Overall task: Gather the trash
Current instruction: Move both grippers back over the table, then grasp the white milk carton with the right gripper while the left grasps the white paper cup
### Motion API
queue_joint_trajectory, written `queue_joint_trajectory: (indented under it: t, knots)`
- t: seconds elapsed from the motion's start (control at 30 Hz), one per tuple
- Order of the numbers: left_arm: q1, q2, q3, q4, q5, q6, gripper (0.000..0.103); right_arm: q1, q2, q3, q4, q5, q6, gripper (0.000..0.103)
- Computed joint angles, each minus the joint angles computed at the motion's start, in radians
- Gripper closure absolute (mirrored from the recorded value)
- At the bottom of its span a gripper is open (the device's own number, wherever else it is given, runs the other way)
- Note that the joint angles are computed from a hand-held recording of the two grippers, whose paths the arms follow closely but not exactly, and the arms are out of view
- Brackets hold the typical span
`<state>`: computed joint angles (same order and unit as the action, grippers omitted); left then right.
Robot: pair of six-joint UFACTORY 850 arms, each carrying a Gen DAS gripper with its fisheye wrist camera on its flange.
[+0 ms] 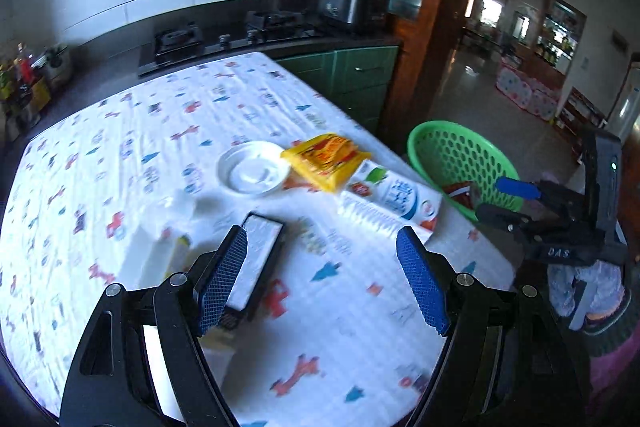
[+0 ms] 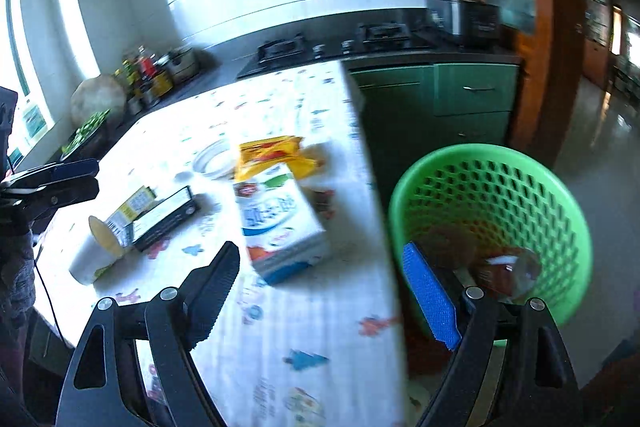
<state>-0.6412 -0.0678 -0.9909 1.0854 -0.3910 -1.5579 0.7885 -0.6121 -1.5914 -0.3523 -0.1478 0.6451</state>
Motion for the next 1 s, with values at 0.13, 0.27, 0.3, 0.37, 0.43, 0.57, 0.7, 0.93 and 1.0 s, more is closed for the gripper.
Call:
queue_joint_trajectory:
  t: [0.13, 0.27, 0.3, 0.37, 0.43, 0.57, 0.7, 0.93, 1.0]
  knots:
    - [0.005, 0.077, 0.084, 0.003, -0.028, -0.035, 0.023, 0.016, -0.072, -0.113, 0.187, -0.057, -0.237, 0.02]
    - [0.023, 0.144, 0.163, 0.006, -0.044, -0.06, 0.023, 0.022, -0.152, -0.235, 0.29, -0.128, -0.387, 0.019]
    - [0.023, 0.158, 0.18, 0.009, -0.049, -0.069, 0.023, 0.021, -0.169, -0.261, 0.315, -0.146, -0.418, 0.019]
    - [0.029, 0.192, 0.219, 0.012, -0.053, -0.078, 0.023, 0.02, -0.217, -0.333, 0.34, -0.193, -0.462, 0.019]
    - [0.033, 0.213, 0.245, 0.007, -0.058, -0.074, 0.022, 0.019, -0.258, -0.394, 0.342, -0.236, -0.49, 0.019]
    - [0.047, 0.241, 0.283, -0.022, -0.059, -0.041, 0.02, 0.019, -0.338, -0.517, 0.341, -0.317, -0.526, 0.019]
    - [0.068, 0.236, 0.292, -0.075, -0.039, 0.036, 0.018, 0.018, -0.423, -0.651, 0.343, -0.407, -0.562, 0.018]
    - [0.077, 0.188, 0.275, -0.123, 0.003, 0.157, 0.018, 0.019, -0.529, -0.817, 0.338, -0.517, -0.586, 0.018]
    - [0.084, 0.172, 0.269, -0.143, 0.016, 0.185, 0.018, 0.018, -0.552, -0.853, 0.338, -0.539, -0.589, 0.018]
